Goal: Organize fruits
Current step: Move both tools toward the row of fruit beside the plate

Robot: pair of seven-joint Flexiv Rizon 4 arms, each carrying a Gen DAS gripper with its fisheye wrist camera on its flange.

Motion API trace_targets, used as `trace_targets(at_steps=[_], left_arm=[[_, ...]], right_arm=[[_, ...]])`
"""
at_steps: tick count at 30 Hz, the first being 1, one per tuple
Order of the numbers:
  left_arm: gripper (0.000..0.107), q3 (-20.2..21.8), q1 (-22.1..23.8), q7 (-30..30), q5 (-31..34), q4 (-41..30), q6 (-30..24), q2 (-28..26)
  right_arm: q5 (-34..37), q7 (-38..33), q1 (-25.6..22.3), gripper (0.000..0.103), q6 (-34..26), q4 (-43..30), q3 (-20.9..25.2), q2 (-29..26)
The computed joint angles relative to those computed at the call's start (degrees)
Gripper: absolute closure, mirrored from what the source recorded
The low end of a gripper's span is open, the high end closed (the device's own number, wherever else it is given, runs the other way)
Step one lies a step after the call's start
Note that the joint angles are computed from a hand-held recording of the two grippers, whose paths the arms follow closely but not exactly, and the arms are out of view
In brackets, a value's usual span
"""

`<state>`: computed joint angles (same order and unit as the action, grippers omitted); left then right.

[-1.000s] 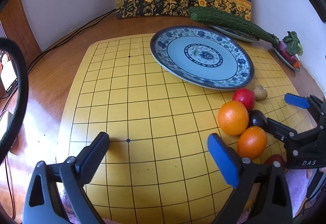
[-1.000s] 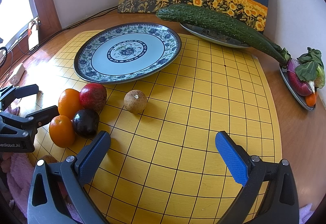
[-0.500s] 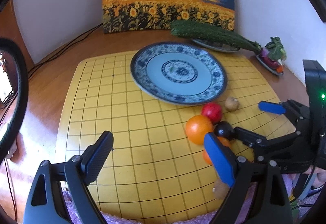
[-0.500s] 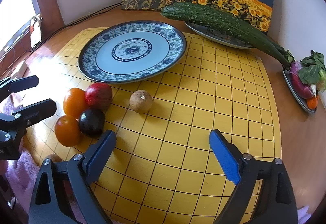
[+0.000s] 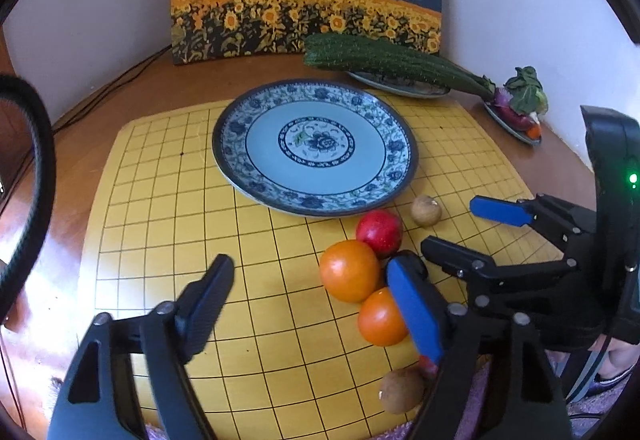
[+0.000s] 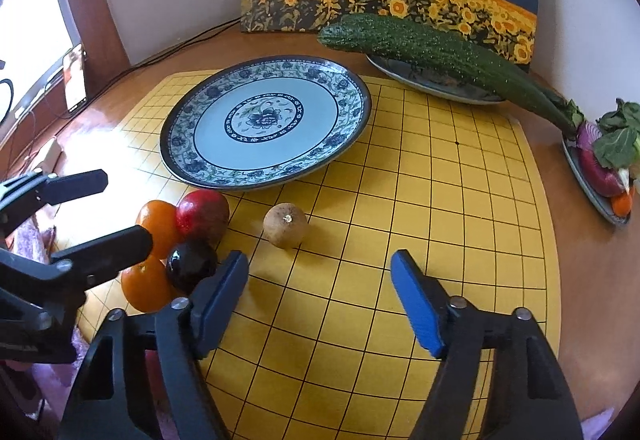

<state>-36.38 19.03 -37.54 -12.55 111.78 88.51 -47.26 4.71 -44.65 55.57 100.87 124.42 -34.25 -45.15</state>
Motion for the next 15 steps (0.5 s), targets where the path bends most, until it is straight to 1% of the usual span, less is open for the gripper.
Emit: trace_targets(at_steps=[3, 7, 11, 14, 15], left_arm=[[0.040, -0.60, 0.68, -0.25, -1.54, -0.78, -3.23, -0.09], [0.042, -0.64, 0.57, 0.61, -4.82, -1.52, -7.19, 0.21], [0.045, 0.09, -0.67, 2.38, -7.68, -1.57, -8.28, 0.63], [0.054, -0.40, -0.60, 3.99, -9.39, -1.30, -8.73, 0.71], [0.059, -0.84, -0.27, 4.59, -10.08, -1.21, -9.37, 0.71]], right_arm=[[0.10, -0.17, -0.19, 0.035, 0.49, 0.00, 0.21, 0.04], [0.39, -0.84, -0.30, 0.039, 1.30, -0.39, 0.50, -0.04], [0.47, -1.60, -0.89, 0.047, 1.34, -1.21, 1.19, -0.16], [0.34, -1.90, -1.49, 0.052, 1.08, -1.78, 1.74, -0.25], [0.39, -1.91, -1.34, 0.053, 1.12, -1.85, 1.59, -0.36]])
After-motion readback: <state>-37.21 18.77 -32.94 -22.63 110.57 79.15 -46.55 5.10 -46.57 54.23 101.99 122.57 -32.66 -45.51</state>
